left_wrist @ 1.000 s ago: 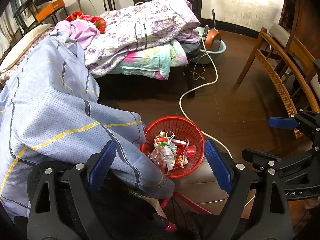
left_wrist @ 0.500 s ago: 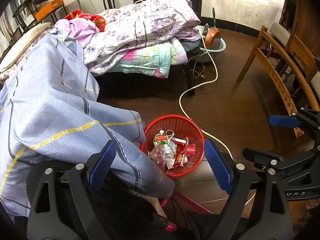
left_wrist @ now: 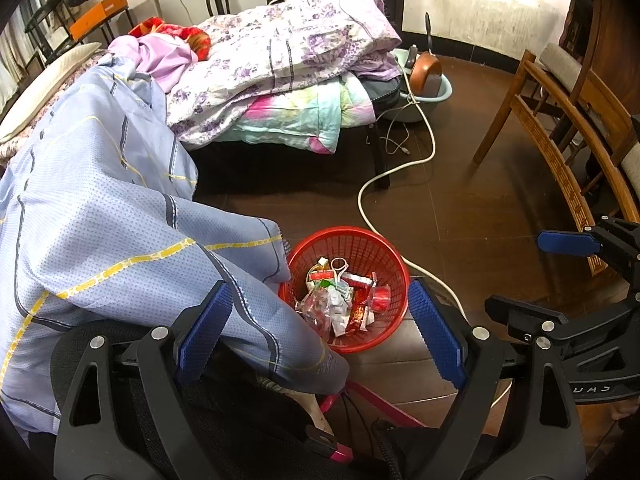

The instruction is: Collect trash

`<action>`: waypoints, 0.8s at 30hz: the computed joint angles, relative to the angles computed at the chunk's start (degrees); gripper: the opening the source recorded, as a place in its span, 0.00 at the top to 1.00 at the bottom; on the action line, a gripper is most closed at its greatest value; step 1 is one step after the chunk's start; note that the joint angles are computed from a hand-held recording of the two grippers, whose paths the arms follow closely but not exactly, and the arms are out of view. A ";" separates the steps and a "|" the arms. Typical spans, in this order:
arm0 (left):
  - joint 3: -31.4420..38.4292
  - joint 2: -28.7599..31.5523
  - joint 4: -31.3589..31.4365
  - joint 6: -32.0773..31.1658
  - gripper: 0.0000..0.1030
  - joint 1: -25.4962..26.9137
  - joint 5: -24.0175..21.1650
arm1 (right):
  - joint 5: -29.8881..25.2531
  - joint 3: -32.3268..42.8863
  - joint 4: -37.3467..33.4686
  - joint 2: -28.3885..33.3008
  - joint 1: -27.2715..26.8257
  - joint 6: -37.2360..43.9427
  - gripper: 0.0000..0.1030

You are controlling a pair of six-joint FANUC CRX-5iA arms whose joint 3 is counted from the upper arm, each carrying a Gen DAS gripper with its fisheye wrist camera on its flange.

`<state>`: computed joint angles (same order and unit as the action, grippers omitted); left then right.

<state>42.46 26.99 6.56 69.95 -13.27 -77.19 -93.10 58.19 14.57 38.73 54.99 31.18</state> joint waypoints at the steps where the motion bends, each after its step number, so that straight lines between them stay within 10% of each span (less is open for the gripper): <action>1: -0.20 -0.07 0.01 -0.06 0.16 0.02 0.07 | 0.02 -0.05 0.02 -0.02 0.00 0.00 0.19; 24: -0.21 0.05 -0.66 0.10 0.16 0.27 -0.27 | 0.56 -0.91 -0.28 -0.49 -0.13 -0.06 0.19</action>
